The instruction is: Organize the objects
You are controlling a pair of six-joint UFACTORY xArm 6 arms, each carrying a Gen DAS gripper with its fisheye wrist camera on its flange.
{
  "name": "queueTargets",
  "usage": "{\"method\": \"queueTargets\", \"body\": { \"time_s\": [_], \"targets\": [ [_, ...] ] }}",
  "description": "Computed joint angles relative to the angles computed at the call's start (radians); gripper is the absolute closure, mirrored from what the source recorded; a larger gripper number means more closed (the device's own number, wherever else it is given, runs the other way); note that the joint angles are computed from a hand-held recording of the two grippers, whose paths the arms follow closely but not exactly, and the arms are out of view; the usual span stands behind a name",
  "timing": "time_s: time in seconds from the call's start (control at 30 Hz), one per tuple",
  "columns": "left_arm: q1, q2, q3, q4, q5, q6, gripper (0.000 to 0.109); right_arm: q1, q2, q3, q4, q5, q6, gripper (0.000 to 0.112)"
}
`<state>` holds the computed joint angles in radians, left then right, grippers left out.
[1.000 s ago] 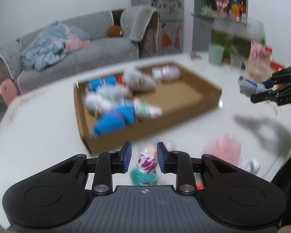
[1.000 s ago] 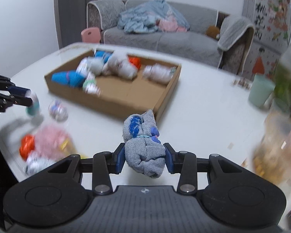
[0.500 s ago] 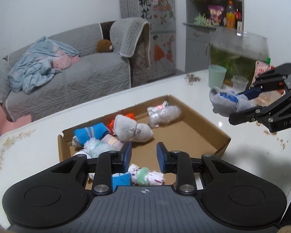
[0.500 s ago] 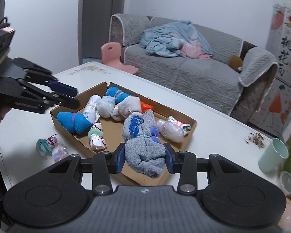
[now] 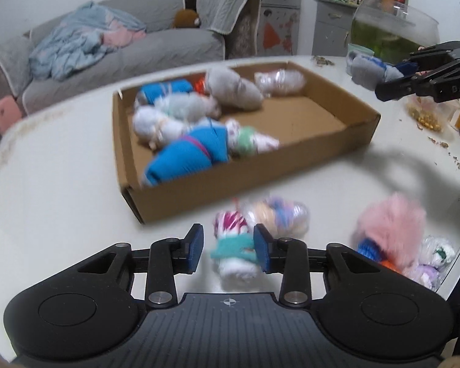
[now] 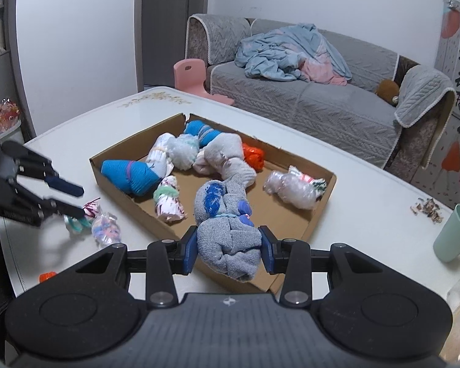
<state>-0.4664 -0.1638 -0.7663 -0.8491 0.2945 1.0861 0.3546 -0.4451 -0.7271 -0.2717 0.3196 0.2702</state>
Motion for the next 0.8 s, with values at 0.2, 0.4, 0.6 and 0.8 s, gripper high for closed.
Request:
{"method": "queueTargets", "body": {
  "time_s": [0.2,0.4,0.6,0.8],
  "targets": [
    [-0.029,0.039,0.003,-0.068,-0.072,0.051,0.06,0.017,-0.032,0.036,-0.004,0.003,0.023,0.075],
    [-0.024,0.03,0.01,-0.15,-0.062,0.126,0.072,0.033,-0.051,0.062,0.005,0.0,0.022,0.075],
    [-0.001,-0.011,0.027,-0.096,-0.028,0.097,0.074,0.027,-0.065,0.078,0.022,0.003,0.008,0.075],
    [0.004,-0.028,-0.068,-0.003,0.013,0.04,0.073,-0.002,-0.06,0.051,0.003,0.014,-0.011,0.075]
  ]
}}
